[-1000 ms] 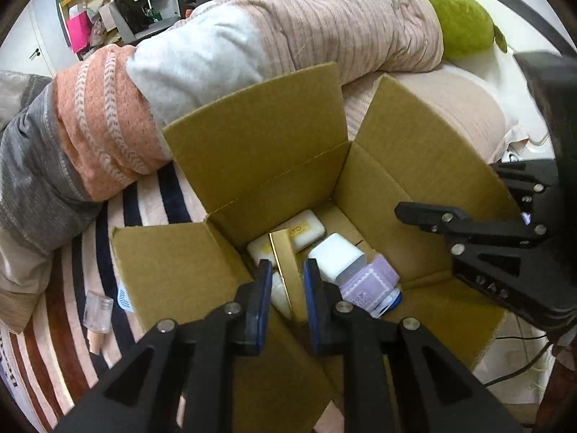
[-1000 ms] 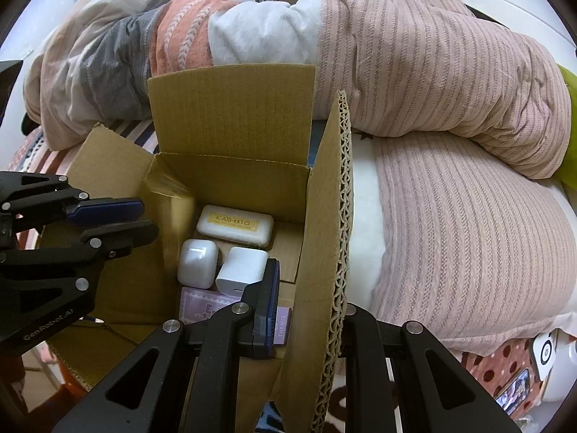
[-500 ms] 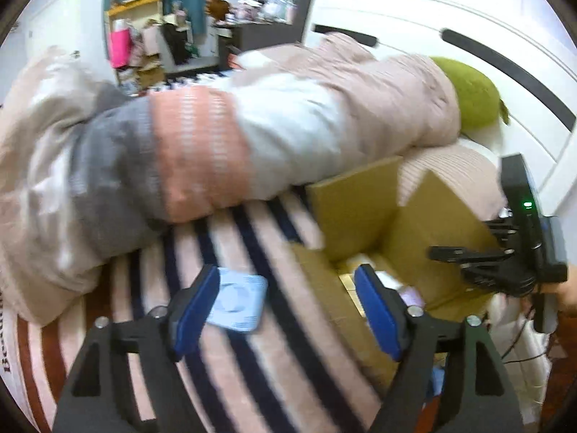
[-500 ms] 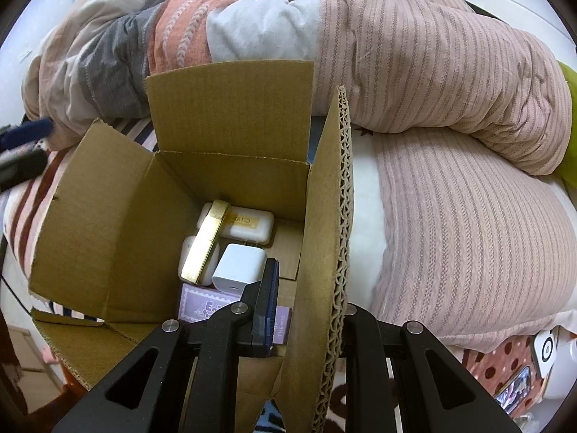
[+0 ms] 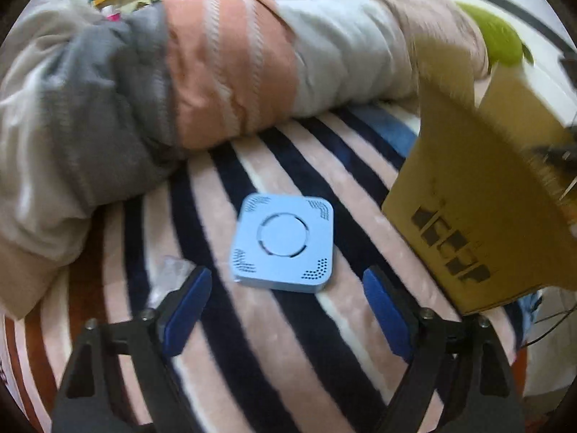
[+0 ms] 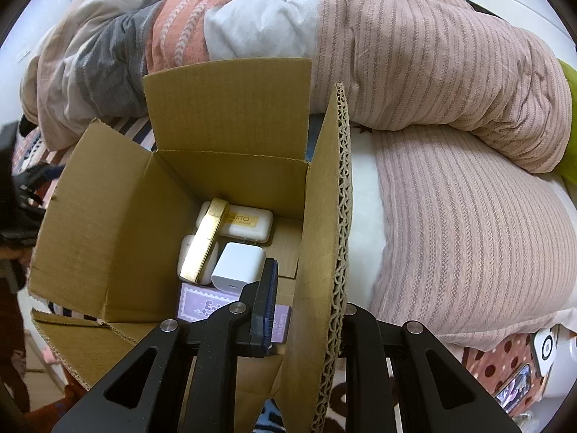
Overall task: Organize rigid objects
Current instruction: 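Grasp the light-blue square device with the left gripper, then carry the blue device into the box and release it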
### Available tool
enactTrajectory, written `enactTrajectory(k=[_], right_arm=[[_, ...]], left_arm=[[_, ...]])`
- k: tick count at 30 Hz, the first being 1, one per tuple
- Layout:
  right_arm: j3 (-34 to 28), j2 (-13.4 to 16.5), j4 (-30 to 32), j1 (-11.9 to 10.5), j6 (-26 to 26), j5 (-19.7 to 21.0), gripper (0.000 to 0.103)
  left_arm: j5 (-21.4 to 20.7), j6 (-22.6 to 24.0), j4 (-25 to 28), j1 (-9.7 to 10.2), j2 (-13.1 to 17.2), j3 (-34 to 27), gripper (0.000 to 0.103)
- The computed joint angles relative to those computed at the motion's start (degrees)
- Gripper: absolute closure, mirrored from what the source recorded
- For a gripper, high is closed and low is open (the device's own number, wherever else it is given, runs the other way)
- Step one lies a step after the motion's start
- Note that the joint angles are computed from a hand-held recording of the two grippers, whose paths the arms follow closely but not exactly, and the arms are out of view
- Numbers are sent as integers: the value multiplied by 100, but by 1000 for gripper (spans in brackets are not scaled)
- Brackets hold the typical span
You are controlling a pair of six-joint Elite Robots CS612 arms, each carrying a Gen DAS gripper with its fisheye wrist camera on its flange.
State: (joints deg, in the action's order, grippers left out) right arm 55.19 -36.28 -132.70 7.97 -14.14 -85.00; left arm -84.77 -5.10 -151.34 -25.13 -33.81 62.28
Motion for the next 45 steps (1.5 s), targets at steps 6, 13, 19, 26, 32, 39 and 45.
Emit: enactTrajectory(k=[6,13,19,26,32,39,45], right_arm=[[30,-10,-22,-6,-23,25,90],[29,-13,2,-13,-30,53,90],[19,-9,8,-10,-33,44,90],[23,-9,-10,-9,-25,32,90],[21,-8,-18,-8,-6,33,90],[12,-7,-18,-5,-1,26,90],[32,-14,-57,-1,-12,24,90]], left_arm=[[389,-42,751,-74,453,-706,12],[466,-362,695,-72,742,-1070,19],[548,-379,552,-76,680,-991,22],[712,-576,-283,-68,202,-434,25],[674,-82,-1324,-225,-220,-70,25],[464,380,-1528,-445,-285,-266,26],[354,460,-1481,-501,-360,-279,28]])
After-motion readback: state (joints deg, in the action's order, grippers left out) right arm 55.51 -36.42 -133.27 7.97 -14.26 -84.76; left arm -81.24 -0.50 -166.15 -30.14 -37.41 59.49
